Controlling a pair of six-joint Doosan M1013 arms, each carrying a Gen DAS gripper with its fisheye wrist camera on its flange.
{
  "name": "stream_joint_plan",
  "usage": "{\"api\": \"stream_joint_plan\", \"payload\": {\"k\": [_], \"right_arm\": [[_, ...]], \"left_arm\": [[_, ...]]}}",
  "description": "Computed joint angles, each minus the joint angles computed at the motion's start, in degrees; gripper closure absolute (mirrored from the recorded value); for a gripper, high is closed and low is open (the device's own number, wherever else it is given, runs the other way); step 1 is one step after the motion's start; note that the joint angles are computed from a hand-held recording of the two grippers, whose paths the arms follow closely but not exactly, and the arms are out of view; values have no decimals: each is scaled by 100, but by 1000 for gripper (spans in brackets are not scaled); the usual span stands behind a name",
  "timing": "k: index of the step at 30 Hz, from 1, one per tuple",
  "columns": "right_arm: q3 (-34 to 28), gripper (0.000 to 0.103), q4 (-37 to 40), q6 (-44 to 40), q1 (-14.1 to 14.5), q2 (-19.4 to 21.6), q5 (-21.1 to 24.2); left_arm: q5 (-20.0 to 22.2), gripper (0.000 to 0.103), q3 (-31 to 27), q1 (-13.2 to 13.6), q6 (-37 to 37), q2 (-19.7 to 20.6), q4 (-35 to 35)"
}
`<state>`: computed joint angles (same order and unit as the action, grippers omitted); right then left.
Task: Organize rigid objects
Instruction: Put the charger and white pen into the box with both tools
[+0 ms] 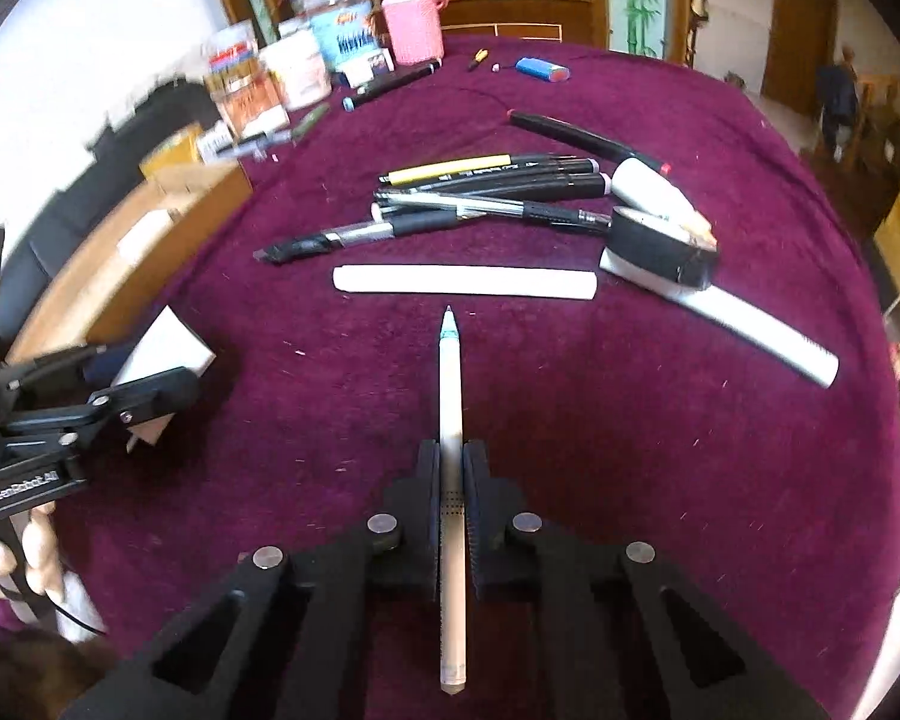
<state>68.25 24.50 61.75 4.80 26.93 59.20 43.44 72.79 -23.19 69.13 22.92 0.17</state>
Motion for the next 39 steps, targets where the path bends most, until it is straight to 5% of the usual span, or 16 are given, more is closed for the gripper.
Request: {"api": "stream_joint_plan", "payload": {"k": [4,8,16,22,26,29,35,39], "right_arm": [[64,94,1091,-157,-137,-56,173],[-70,94,2114,-252,-182,19,568],[-891,94,3046,107,205,511,1326],[-1680,94,2746,939,672,1008,1433],[-2118,93,2381,1524,887,1293,1368],[-2339,93,2080,1876,1002,1448,1323],[-2565,92,1023,2138,1222,1518,912],[-2364,68,797,1955,1245,1378,523]], "left_arm": [[-339,58,233,163,56,-313,-389],[-434,58,337,349,-431,-526,-52],[552,58,30,777,-1499,-360,1248],[996,58,-319,1061,-1449,10,1245],[1208,58,-569,1205,-1074,196,585],[1381,58,-722,1117,-1304,301,1153],[1127,51,-741,1253,-1246,329,642],[809,43,-640,1248,-1291,222,650]]}}
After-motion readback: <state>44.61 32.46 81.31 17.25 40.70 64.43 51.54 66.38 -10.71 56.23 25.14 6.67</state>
